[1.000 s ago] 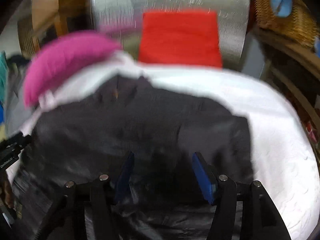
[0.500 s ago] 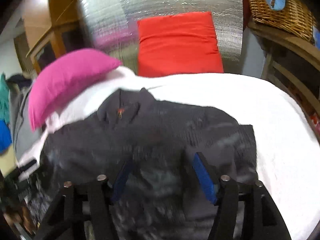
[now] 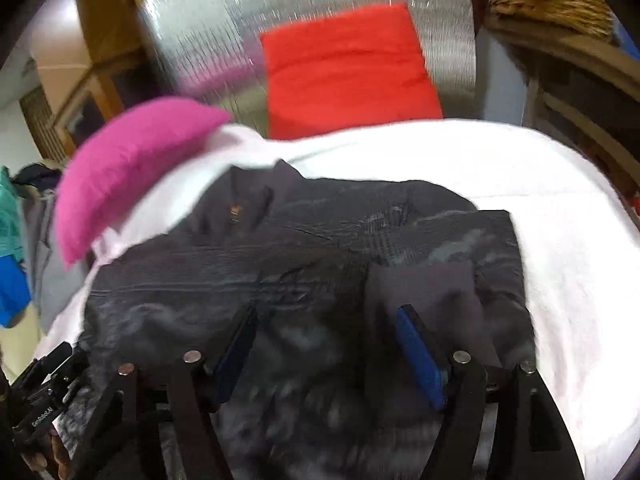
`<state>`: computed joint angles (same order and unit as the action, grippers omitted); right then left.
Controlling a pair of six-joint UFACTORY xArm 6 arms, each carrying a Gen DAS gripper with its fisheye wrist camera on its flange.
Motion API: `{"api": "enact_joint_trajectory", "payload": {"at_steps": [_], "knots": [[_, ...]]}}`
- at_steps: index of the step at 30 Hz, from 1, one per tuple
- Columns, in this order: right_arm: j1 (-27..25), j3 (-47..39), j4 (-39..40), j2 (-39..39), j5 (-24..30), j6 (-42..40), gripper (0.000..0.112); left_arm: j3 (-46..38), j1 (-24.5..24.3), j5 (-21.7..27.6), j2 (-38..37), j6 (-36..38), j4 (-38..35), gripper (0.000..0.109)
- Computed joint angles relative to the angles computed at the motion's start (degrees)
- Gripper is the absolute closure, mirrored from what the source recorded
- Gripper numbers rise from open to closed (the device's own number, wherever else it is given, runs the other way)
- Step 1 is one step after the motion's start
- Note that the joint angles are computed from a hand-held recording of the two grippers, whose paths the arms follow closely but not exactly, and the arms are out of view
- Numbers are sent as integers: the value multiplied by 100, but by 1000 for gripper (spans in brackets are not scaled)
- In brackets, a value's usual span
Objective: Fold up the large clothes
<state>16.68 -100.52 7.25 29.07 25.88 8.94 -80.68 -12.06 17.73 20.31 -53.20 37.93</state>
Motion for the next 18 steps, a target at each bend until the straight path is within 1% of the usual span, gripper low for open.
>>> {"api": "enact_joint_trajectory", "payload": {"at_steps": [1, 2, 3, 4, 5, 6, 7, 8, 10, 11, 12, 13, 15, 18], "knots": [[21, 337, 101, -244, -100, -50, 35, 439, 21, -74, -382, -280, 246, 40], [49, 768, 328, -555, -255, -156, 35, 730, 31, -105, -650, -408, 350, 40], [68, 959, 508, -699, -352, -263, 35, 1159, 53, -181, -1046, -703, 573, 40], [103, 1389, 713, -1037, -473, -396, 35, 1419, 69, -230, -1287, -937, 747, 40], [145, 1886, 974, -1406, -654, -561, 35, 1817, 93, -288, -1666, -1215, 945, 39], [173, 2142, 1148, -1574, -816, -669, 35, 2103, 111, -318, -1942, -1382, 1064, 39], [231, 2638, 1430, -1983, -966, -834, 35, 2458, 110, -296, -2312, -1589, 1204, 39], [258, 2901, 1666, -2206, -1067, -1003, 35, 2807, 73, -193, -2704, -1881, 1421, 39], [375, 3546, 1948, -2706, -1379, -1141, 35, 3250, 1, -53, -3225, -2092, 1555, 39], [433, 3916, 1986, -2992, -1556, -1137, 35, 3517, -70, 41, -3549, -2281, 1677, 39], [467, 4175, 1986, -3174, -1699, -1108, 34, 3598, -114, 84, -3646, -2387, 1745, 38], [504, 4493, 1973, -3424, -1839, -1040, 34, 3827, -222, 198, -3914, -2448, 1725, 36], [559, 4999, 2068, -3799, -2049, -987, 34, 4081, -379, 306, -4185, -2496, 1698, 36], [571, 5754, 1737, -4366, -2311, -577, 34, 4367, -776, 685, -4572, -2458, 1600, 35]]}}
